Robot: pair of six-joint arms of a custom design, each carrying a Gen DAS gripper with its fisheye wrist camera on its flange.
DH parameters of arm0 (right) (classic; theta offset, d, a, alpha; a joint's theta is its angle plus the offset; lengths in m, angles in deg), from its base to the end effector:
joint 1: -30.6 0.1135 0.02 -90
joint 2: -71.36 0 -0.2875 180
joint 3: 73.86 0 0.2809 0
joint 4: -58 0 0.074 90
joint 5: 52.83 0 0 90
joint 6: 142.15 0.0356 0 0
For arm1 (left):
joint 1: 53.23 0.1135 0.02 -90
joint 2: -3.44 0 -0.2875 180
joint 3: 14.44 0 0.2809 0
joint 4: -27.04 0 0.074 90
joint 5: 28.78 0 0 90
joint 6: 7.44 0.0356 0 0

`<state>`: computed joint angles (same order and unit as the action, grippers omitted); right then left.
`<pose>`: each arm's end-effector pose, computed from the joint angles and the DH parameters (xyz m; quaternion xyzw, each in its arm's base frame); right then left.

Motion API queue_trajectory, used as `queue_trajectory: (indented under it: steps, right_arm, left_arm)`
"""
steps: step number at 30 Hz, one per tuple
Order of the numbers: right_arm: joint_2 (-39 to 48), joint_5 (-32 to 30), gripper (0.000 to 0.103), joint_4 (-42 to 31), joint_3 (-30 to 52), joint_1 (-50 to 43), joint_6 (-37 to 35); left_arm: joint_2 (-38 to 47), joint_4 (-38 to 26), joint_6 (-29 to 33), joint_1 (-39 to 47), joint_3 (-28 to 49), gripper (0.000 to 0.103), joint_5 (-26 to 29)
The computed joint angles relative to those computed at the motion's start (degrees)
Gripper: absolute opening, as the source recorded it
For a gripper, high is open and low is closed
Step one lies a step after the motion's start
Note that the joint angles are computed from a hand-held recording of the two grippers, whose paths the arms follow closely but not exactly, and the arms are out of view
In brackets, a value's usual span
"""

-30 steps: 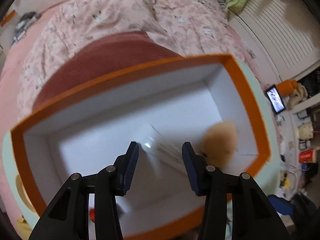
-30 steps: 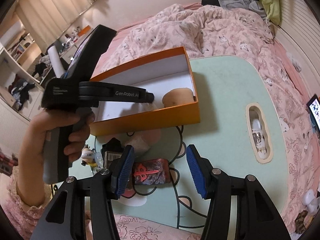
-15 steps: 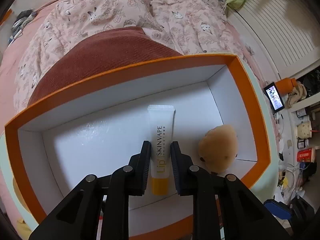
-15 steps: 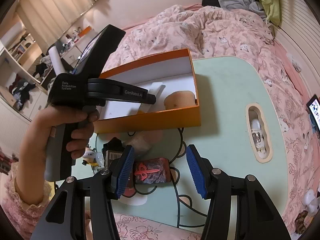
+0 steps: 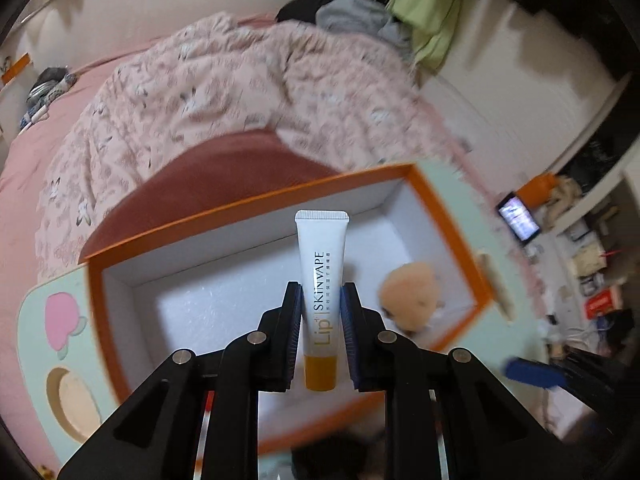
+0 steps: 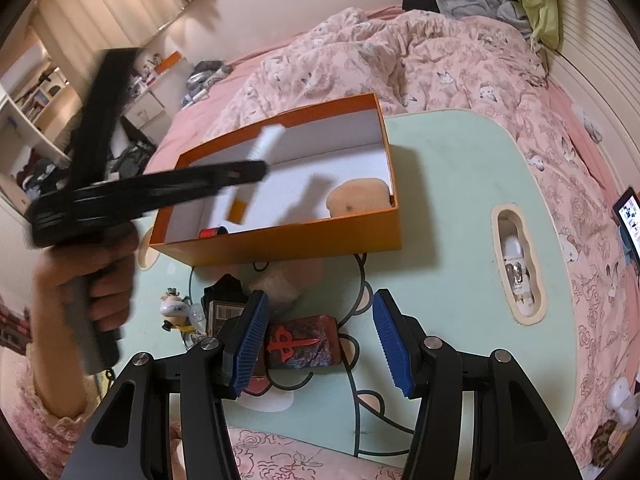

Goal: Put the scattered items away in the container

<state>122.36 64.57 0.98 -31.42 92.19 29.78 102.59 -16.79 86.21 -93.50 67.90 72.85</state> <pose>0.0908 0.1334 0.1990 0.2170 0.9258 0.1227 0.2842 0.2914 -0.2563 0.2212 0.3837 0.8830 -0.1723 0.2086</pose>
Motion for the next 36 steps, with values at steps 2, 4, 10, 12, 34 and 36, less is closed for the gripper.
queue_trajectory:
  steps: [2, 4, 10, 12, 34, 36]
  right_arm:
    - [0.59, -0.09, 0.054, 0.39, 0.06, 0.01, 0.0]
    - [1.06, -0.2, 0.054, 0.68, 0.13, 0.03, -0.06]
    - [1.92, -0.22, 0.054, 1.07, 0.33, 0.17, 0.02]
    - [2.23, -0.24, 0.054, 1.33, 0.36, 0.01, -0.13]
    - [8.86, -3.26, 0.054, 5.34, 2.63, -2.32, -4.06]
    - [9.07, -3.36, 0.054, 5.58, 2.65, -2.33, -4.18]
  left_arm:
    - [-4.03, -0.53, 0.42, 1.5, -2.23, 0.021, 2.95]
    - [-7.58, -1.59, 1.24, 3.1, -4.42, 0.021, 6.56]
    - [-16.19, -5.4, 4.28, 6.46, -12.47, 0.021, 14.92]
    - [-18.52, -4.63, 4.7, 7.13, -16.24, 0.021, 15.55]
    - [-26.76, 11.63, 0.25, 6.86, -36.13, 0.022, 2.95]
    - [-26.73, 11.98, -0.35, 6.96, -36.35, 0.024, 2.82]
